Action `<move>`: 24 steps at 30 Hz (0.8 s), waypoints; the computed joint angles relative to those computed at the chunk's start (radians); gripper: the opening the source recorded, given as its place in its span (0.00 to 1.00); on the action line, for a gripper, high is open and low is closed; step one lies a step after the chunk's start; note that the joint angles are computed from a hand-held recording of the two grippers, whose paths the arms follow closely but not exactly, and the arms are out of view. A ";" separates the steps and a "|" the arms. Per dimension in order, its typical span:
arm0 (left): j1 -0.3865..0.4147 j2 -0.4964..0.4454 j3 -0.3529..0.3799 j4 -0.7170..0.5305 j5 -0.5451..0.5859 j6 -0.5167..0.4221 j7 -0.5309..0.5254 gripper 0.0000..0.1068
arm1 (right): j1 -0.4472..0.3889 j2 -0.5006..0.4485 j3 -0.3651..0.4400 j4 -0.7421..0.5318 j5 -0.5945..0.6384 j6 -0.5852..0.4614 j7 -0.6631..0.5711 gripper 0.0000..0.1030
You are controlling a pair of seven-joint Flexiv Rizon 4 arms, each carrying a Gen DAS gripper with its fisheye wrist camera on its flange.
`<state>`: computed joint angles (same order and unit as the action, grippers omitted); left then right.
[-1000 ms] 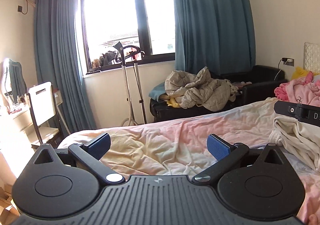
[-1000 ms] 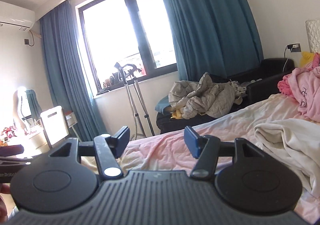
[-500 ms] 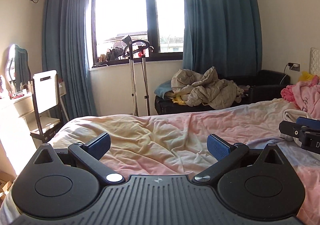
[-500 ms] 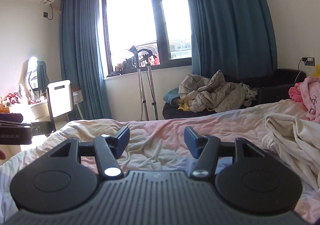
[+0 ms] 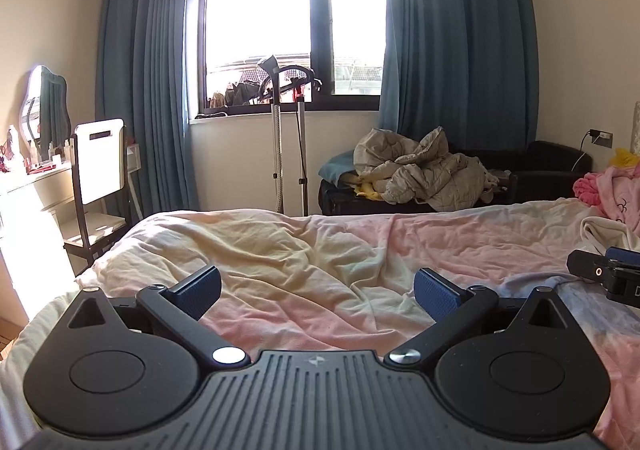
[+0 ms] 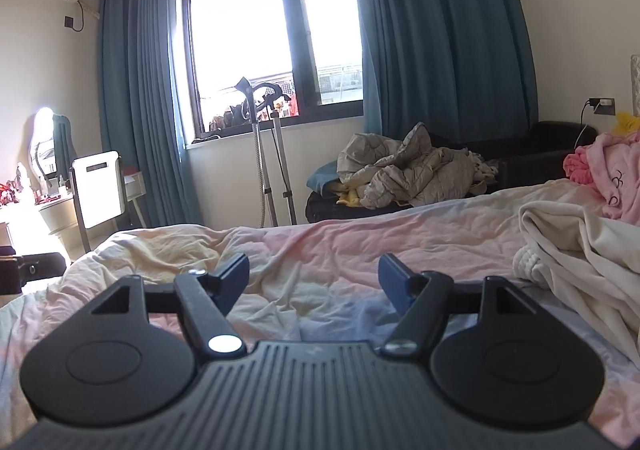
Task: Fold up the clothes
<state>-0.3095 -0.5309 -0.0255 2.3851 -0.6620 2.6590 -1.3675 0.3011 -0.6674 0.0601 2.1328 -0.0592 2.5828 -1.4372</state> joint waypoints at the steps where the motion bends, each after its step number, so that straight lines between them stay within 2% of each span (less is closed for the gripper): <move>1: 0.000 0.000 -0.001 -0.002 -0.004 -0.007 0.001 0.96 | 0.002 -0.001 -0.001 0.002 0.001 0.003 -0.004 0.76; 3: 0.003 0.000 -0.003 -0.002 -0.005 -0.018 -0.005 0.96 | 0.005 -0.004 -0.002 0.004 0.007 0.011 -0.012 0.84; 6: -0.008 -0.007 0.002 -0.007 -0.018 -0.012 0.010 0.96 | 0.002 -0.005 -0.001 0.005 0.005 0.013 -0.012 0.89; 8: -0.015 -0.016 0.006 -0.011 -0.020 0.005 0.022 0.96 | 0.012 -0.008 -0.007 0.000 0.025 0.008 -0.020 1.00; 19: -0.024 -0.024 -0.003 -0.008 -0.059 0.035 0.025 0.96 | 0.027 -0.014 -0.016 -0.006 0.047 -0.005 -0.062 1.00; 24: -0.008 -0.020 -0.007 -0.001 -0.025 0.031 0.003 0.96 | 0.028 -0.016 -0.016 -0.010 0.048 -0.009 -0.073 1.00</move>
<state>-0.3175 -0.5508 -0.0327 2.3846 -0.6873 2.6905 -1.3648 0.3289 -0.6836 0.0444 2.1229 -0.0117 2.5738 -1.5098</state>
